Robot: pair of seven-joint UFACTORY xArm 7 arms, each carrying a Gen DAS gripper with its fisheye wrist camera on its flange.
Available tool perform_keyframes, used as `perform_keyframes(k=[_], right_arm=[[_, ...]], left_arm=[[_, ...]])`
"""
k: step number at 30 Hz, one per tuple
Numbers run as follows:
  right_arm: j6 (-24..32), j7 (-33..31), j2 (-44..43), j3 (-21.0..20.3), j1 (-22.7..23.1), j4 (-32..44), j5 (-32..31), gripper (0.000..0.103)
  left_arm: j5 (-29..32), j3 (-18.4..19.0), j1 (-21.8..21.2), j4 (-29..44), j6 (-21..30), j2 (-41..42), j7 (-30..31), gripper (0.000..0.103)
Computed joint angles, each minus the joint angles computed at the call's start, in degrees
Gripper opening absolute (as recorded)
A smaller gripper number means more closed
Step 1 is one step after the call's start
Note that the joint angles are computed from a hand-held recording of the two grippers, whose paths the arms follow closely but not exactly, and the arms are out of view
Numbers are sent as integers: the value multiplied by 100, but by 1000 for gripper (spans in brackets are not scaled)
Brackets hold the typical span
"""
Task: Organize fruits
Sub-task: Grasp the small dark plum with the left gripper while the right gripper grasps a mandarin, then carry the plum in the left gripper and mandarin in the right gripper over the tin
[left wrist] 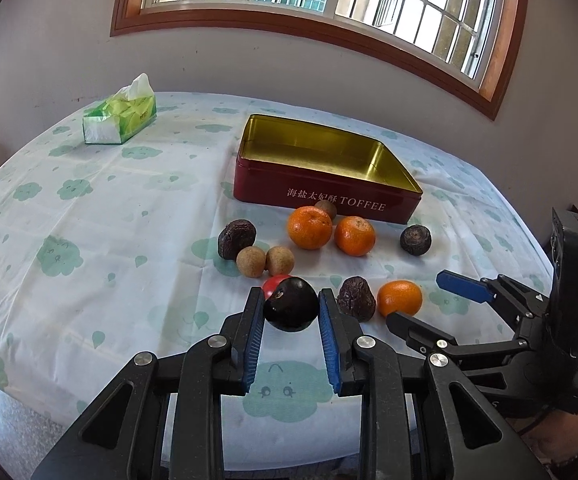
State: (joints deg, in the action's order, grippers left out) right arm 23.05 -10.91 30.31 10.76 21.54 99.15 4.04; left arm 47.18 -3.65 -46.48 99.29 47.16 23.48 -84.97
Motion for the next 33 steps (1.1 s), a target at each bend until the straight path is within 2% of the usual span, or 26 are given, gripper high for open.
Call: perform_keyframes(k=[3,4,5,6,7,10,21,27,33], right_arm=[[322,46,270,-56,61,463,-44,78],[491,128,399,-126,123,683,-102,73],[690,160,514,-125,128,878,-91,66],[847,98,601,-26,60,1011,23,48],[941,64,658,15,38,1082,90,38],[469,116,443,-176,195,598,-156,37],[-342,-256,-471,474,-497,-759,1008,37],[-444,-495,-647,595,-594,-886,1348,37],[-362,-616,-594,549,-529,-720,1395,37]], left_arm=[[16,0,-14,46,23,6,39,28],[12,-1,-21,92,41,29,57,28],[5,0,-25,126,56,46,85,28],[2,4,-35,149,79,59,111,28],[5,11,-40,160,85,65,131,28],[2,23,-46,189,87,87,177,28],[87,115,-156,498,313,247,304,28],[144,163,-236,691,470,344,454,28],[140,218,-263,955,583,483,683,28]])
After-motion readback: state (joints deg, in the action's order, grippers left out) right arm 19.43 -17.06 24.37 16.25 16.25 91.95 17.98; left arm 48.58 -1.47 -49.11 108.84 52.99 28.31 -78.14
